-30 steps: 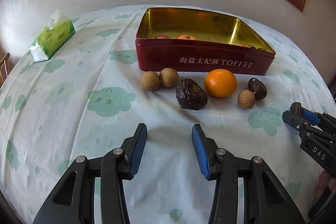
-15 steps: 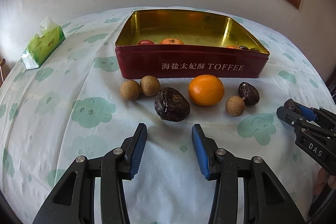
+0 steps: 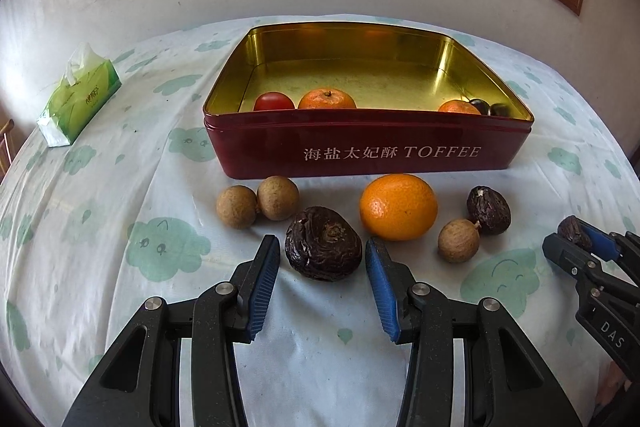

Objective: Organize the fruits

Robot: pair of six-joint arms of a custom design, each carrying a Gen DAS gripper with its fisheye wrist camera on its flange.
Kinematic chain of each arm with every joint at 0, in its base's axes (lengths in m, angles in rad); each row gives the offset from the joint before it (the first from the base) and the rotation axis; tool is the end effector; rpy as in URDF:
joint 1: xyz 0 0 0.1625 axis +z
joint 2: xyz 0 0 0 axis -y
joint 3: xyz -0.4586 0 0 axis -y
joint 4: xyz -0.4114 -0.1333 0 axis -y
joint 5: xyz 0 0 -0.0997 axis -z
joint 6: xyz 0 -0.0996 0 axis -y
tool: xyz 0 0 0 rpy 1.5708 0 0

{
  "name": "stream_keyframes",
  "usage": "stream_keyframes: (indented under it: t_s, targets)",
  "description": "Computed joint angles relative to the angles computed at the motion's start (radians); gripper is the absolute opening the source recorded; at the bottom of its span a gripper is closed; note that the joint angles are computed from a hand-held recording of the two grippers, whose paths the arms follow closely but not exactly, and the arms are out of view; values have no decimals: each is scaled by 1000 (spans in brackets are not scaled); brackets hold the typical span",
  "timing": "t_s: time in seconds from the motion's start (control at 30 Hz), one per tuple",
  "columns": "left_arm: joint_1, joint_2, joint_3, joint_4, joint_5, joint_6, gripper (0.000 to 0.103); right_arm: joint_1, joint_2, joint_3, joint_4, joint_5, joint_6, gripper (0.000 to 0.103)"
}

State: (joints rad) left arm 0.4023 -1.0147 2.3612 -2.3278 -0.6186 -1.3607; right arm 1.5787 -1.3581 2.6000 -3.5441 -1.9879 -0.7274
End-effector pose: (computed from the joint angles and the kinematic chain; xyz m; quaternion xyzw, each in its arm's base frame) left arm -0.2697 -0.3478 0.0475 0.0509 0.8593 -0.3403 0.3784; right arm 0.0958 -0.3640 0.2202 0.2593 -0.8792 0.2594 0.3041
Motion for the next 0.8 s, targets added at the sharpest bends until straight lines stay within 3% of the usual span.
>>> stream_keyframes:
  t_s: [0.17,0.23,0.8]
  targets:
    - [0,0,14,-39,5,26,43,1,0,-1,2,-1,1,36]
    - [-3,4,13,-44,7,36,37,1,-1,-1,4,-1,2,36]
    - [-33,-11,29,5,-5,-14,36,3,5,0,-5,-4,0,36]
